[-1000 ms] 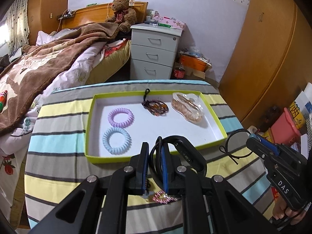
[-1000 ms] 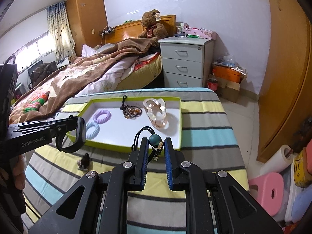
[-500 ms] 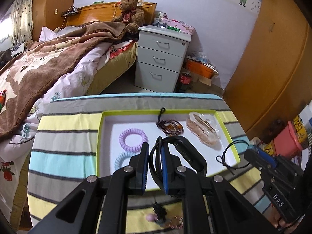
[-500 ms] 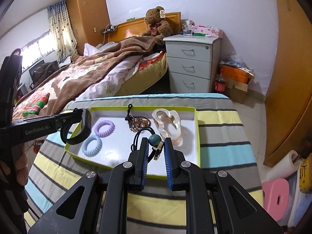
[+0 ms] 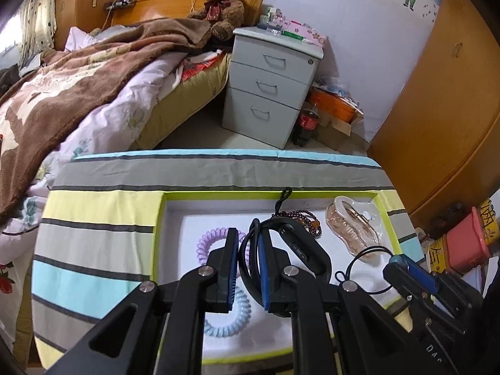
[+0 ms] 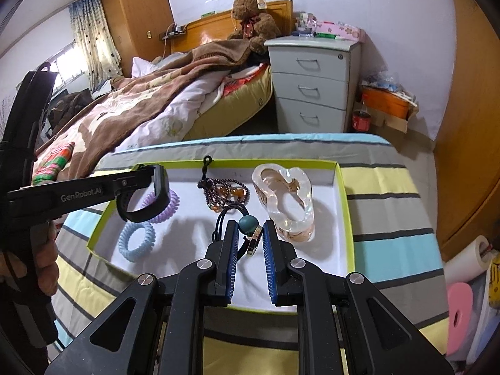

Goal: Organize jewelry
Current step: 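Lower both held items into the box lid and open both grippers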

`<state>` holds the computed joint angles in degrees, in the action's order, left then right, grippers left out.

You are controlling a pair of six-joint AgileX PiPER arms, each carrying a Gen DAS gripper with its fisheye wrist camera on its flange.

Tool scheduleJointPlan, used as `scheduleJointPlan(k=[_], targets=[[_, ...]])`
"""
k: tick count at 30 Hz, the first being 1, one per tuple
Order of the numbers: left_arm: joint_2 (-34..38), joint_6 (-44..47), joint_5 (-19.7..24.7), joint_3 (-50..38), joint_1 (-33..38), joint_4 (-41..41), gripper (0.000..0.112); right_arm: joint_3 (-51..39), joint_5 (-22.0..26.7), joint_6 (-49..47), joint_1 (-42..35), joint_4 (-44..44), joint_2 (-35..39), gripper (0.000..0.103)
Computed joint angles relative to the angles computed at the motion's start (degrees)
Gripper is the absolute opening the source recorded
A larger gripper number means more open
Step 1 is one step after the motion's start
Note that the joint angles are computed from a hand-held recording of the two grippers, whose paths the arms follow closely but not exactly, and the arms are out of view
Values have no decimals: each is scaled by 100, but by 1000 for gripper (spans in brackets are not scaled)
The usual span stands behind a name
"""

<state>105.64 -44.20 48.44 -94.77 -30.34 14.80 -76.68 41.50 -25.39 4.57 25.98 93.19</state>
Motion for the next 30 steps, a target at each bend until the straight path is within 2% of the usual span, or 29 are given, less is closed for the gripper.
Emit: scheduleJointPlan(k=[8,18,30], targets=[[509,301,24,-390,116,-335,13,-121,4,95,24,-67,290,16],[1004,458,333,-938,-44,-333,13,-90,-137,359,120,-552,444,16],[1266,450,458,-1189,-93,-325,13,-91,-149,562,127,-857,573,17]])
